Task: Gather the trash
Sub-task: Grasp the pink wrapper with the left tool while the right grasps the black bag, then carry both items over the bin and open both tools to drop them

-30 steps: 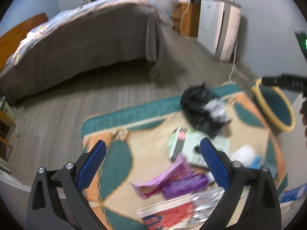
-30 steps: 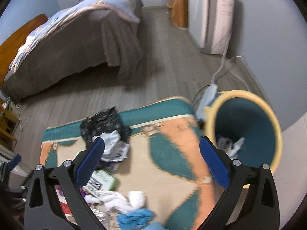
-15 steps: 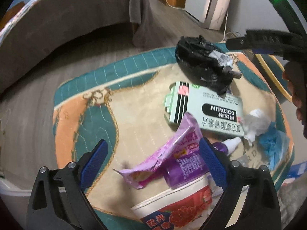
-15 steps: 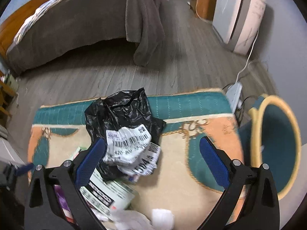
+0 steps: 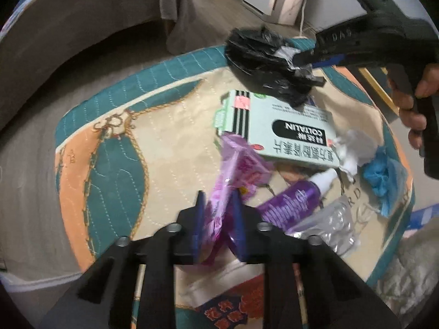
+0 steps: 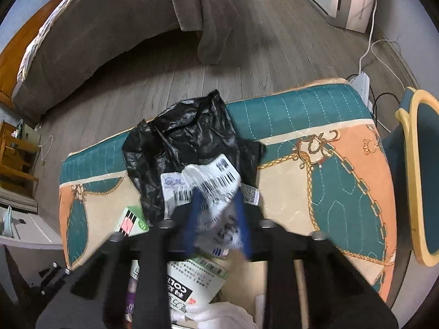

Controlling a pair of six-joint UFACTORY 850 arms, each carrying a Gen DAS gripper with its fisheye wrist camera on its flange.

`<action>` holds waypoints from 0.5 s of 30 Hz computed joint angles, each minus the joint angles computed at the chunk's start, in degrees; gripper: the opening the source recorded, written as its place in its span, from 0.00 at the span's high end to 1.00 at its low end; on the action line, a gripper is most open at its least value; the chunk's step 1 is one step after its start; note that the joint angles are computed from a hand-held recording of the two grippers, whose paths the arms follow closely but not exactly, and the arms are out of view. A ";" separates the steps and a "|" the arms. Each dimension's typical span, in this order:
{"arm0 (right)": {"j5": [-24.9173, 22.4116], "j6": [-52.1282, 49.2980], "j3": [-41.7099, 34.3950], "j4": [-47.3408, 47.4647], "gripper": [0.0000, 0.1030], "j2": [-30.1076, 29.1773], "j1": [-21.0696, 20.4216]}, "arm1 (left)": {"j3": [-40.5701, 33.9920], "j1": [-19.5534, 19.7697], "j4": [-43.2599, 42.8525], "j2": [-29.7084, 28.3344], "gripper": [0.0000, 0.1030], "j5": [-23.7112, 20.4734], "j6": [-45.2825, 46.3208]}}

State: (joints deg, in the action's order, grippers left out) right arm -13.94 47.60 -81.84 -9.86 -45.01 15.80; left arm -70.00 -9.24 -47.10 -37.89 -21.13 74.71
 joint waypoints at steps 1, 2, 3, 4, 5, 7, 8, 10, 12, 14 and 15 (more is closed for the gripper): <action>0.59 -1.49 0.60 0.94 0.86 0.68 0.04 | 0.53 -0.08 -0.80 0.44 0.87 -0.01 1.79; 1.27 -2.55 1.34 1.39 0.88 1.54 0.11 | 1.09 -0.24 -1.19 0.90 0.90 0.39 3.15; 1.73 -2.80 2.07 0.76 0.89 2.50 0.25 | 1.77 -0.34 -1.76 1.42 0.91 0.92 4.46; 1.95 -1.80 2.65 -0.87 0.93 3.28 0.43 | 2.34 -0.35 -2.34 1.94 0.92 1.18 5.62; 2.27 0.31 3.54 -3.72 0.93 4.41 0.69 | 2.73 -0.31 -2.91 2.40 0.93 1.45 6.38; 3.13 5.25 5.65 -9.56 0.93 7.01 1.10 | 3.70 0.03 -6.04 3.78 0.93 1.56 9.17; 3.55 6.27 6.53 -10.86 0.93 8.01 1.08 | 4.02 0.20 -7.65 4.37 0.93 1.48 10.52; 4.04 10.04 8.52 -15.34 0.93 10.41 1.23 | 5.22 0.64 -14.01 6.29 0.93 1.68 16.09; 4.10 13.52 10.22 -19.76 0.93 12.51 1.18 | 5.86 0.91 -18.47 7.54 0.93 1.73 19.84; 4.21 19.04 12.50 -26.10 0.93 15.18 1.19 | 6.36 1.11 -22.96 8.86 0.93 1.26 22.74; 4.21 20.75 13.37 -28.13 0.93 16.14 1.21 | 6.02 1.13 -23.89 8.98 0.93 1.08 23.03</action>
State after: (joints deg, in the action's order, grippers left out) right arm -9.74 68.35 -68.47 -37.99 -28.87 17.00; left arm -63.97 -8.11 -70.99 -28.91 -20.06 97.74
